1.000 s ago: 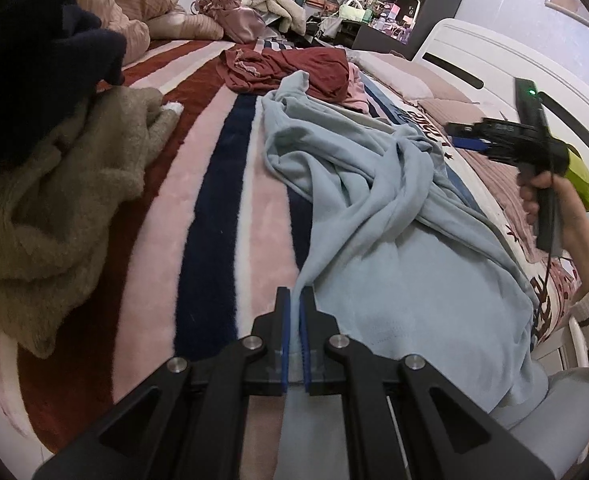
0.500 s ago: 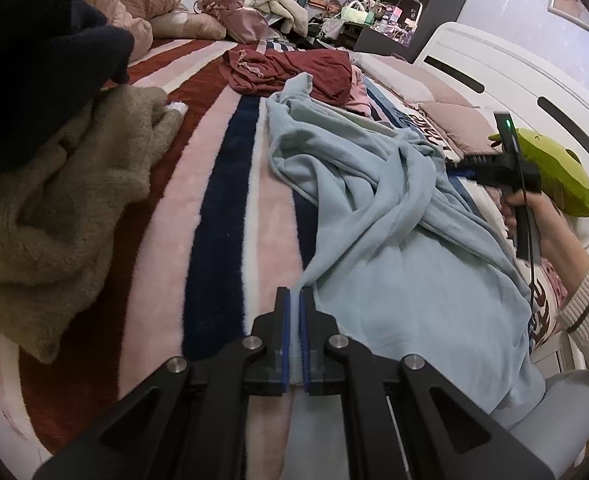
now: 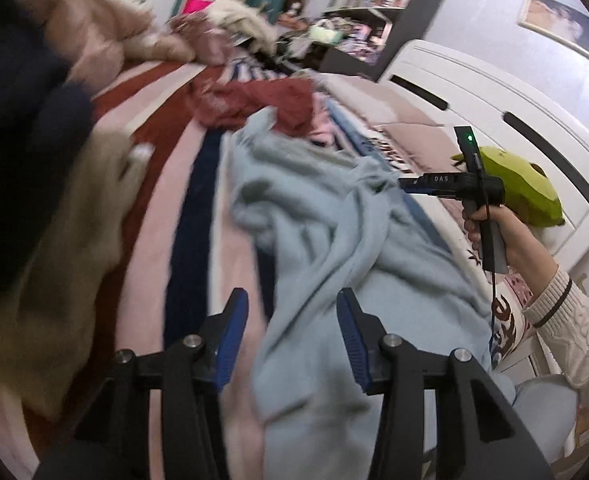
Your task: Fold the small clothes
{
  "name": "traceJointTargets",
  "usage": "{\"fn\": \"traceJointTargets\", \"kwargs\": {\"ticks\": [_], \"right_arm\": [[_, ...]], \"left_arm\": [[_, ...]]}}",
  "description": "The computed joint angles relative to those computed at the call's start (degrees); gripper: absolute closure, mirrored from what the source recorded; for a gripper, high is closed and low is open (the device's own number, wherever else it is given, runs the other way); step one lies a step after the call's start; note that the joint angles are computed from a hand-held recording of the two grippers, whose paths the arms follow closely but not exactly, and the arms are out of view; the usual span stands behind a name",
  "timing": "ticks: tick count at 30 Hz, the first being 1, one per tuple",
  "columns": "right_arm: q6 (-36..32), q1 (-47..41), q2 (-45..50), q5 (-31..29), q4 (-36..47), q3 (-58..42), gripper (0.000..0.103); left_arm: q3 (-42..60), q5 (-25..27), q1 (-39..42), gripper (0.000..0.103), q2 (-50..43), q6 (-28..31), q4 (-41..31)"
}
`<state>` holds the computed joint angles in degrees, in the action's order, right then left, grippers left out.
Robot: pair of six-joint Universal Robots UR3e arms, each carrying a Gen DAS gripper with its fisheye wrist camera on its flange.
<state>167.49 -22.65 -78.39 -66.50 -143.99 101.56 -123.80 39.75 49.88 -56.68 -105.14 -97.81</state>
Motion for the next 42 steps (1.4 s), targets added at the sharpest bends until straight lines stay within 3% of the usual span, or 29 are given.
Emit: {"fn": "traceJointTargets", "kwargs": {"ticks": [4, 9, 12, 15, 20, 24, 26, 27, 28, 30, 31, 33, 36, 38, 42], "right_arm": [[-0.7, -1.4, -4.9, 3.5, -0.2, 4.0, 0.078], [-1.7, -1.5, -8.7, 6.7, 1.3, 6.8, 0.078], [-2.4, -1.3, -10.8, 7.6, 1.3, 8.2, 0.078], [-2.5, -0.4, -10.8, 7.1, 0.8, 8.1, 0.078], [-2.0, 0.9, -8.2, 7.1, 0.7, 7.8, 0.078], [-2.2, 3.4, -5.3, 3.9, 0.0, 7.0, 0.078], [-2.4, 4.2, -4.4, 3.1, 0.2, 6.8, 0.078], [-2.6, 4.3, -4.5, 2.7, 0.2, 6.9, 0.078], [-2.9, 4.6, -4.6, 1.9, 0.1, 7.0, 0.078], [-3.4, 5.4, -4.8, -0.3, 0.1, 6.8, 0.065], [-4.3, 5.3, -5.1, 0.0, 0.8, 7.1, 0.060], [-5.7, 4.8, -5.7, 1.6, 1.8, 7.6, 0.046], [-5.8, 8.1, -4.8, -5.1, -0.2, 7.6, 0.046], [-5.0, 11.0, -2.8, -11.6, -3.2, 7.4, 0.046], [-2.6, 11.5, -1.3, -16.3, -8.1, 8.6, 0.048]], "left_arm": [[-0.5, 1.4, -13.8, 0.060, -7.2, -12.0, 20.4], [-2.9, 8.7, -25.6, 0.061, -13.9, -20.8, 38.5], [-5.2, 14.0, -27.9, 0.096, -15.0, -24.9, 47.8], [-4.8, 9.2, -20.8, 0.097, -10.0, -18.8, 36.9], [-2.7, 7.6, -13.5, 0.097, -3.2, -8.6, 20.5], [-2.2, 8.8, -12.8, 0.095, -2.8, -6.7, 16.4], [-3.0, 8.9, -13.2, 0.076, -2.6, -8.2, 19.1], [-3.5, 8.1, -12.6, 0.059, -1.0, -7.7, 18.7], [-3.5, 6.6, -11.8, 0.050, 0.5, -6.6, 17.2], [-1.8, 5.0, -12.1, 0.048, 0.8, -5.2, 14.1], [-1.2, 4.5, -13.1, 0.047, 0.1, -5.6, 14.4], [-1.8, 5.4, -17.4, 0.046, -2.2, -9.7, 21.5], [-3.0, 9.1, -23.8, 0.046, -8.1, -18.9, 35.6], [-2.7, 9.2, -24.9, 0.046, -10.3, -21.0, 37.2], [-3.3, 9.3, -25.1, 0.046, -10.1, -21.6, 38.1]]}}
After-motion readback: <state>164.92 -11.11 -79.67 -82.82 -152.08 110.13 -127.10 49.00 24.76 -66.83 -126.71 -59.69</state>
